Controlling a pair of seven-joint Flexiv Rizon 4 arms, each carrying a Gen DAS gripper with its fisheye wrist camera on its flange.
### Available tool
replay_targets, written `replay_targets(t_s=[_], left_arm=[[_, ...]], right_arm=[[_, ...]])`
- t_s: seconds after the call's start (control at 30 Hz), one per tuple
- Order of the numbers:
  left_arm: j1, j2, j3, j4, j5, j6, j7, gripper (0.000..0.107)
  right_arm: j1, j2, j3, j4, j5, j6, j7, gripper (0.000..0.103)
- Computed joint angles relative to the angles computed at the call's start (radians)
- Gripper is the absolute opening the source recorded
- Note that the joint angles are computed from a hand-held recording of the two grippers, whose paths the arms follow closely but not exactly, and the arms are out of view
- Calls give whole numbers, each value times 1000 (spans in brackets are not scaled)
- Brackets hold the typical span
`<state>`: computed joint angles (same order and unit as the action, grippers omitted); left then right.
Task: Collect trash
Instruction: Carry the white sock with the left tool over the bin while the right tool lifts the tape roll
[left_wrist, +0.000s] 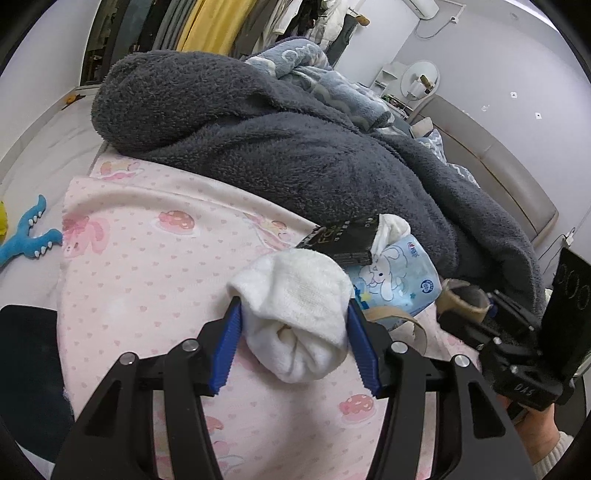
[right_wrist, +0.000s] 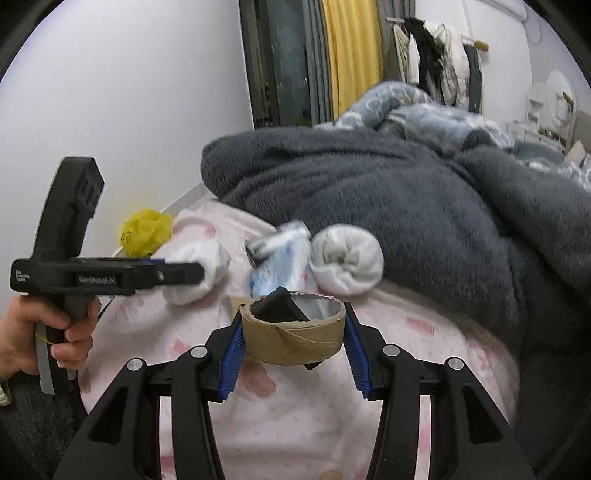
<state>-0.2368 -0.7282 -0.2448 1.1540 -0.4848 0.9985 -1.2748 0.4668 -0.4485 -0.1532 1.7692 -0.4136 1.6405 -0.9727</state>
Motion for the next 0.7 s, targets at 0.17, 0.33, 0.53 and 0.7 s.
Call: replay_targets(t_s=[0.17,0.33,0.53,0.7], left_arm=[[11,13,1,21,-3,8,6,58],[23,29,-1,44,-11,20,15,58],[39,48,0,68,-20,29,30,58],[54,63,6,87,-26,33,35,58]], right_arm=[[16,-10,-8,-16,2,27,-15,50],[89,-12,-92,-24,-6,29,-4,47],[241,-15,-287,-17,-10,57,36,43],[267,-35,-314,-47,9,70,26,44]])
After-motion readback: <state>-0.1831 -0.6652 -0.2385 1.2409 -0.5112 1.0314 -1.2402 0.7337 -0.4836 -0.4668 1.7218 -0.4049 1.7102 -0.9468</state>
